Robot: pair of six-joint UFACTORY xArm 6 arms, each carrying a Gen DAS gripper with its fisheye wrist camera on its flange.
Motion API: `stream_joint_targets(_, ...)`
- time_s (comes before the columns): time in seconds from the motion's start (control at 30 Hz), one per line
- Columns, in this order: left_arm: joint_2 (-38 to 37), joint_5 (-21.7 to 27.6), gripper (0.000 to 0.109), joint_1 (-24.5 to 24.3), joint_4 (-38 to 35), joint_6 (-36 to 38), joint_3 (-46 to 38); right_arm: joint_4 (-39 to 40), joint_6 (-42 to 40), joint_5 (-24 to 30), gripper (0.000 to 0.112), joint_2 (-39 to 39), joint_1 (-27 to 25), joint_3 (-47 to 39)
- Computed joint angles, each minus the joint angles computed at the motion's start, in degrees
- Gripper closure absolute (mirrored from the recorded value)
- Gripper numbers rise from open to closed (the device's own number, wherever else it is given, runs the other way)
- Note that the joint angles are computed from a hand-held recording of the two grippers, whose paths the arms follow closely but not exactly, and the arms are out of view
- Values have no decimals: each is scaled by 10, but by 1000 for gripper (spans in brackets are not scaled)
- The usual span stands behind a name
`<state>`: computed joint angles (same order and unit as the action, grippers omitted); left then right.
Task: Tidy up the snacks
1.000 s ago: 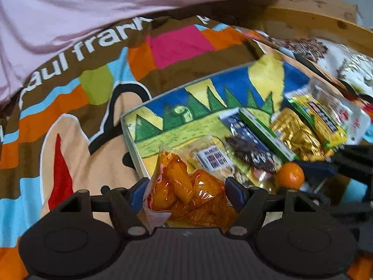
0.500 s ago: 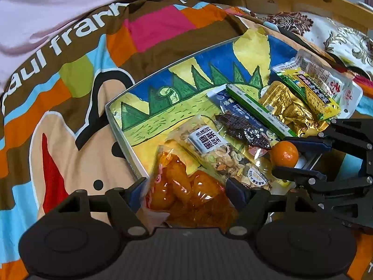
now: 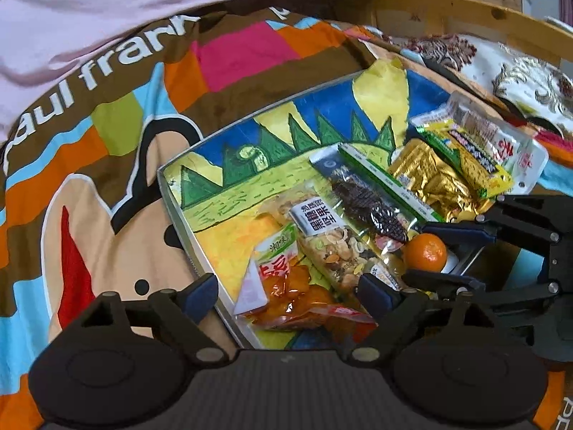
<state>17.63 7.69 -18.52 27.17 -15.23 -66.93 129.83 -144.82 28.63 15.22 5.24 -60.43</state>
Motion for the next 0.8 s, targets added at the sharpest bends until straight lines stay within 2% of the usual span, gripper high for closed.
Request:
stream_joint_targets(0.07, -7, -13, 17, 4, 17, -29, 10, 4, -3, 8, 55, -7, -3, 6)
stream_joint_targets(0.23, -34, -34, 12, 14, 103, -137, 34, 12, 5, 17, 46, -40, -11, 27)
stream_joint_targets(0.47, -102, -51, 8, 26, 301, -373, 75, 24, -1, 11, 33, -125, -22, 74)
stream_joint_targets(0.57, -140, -44, 7, 25, 394, -478, 93, 41, -9, -9, 26, -160, -24, 90)
stream_joint_targets(0.7, -195, -23, 6, 16, 501, -625, 120, 34, 7, -9, 15, -214, -35, 126)
stream_joint_targets(0.8, -237, 4, 6, -1, 551, -706, 144, 25, 19, -4, 10, -259, -45, 158)
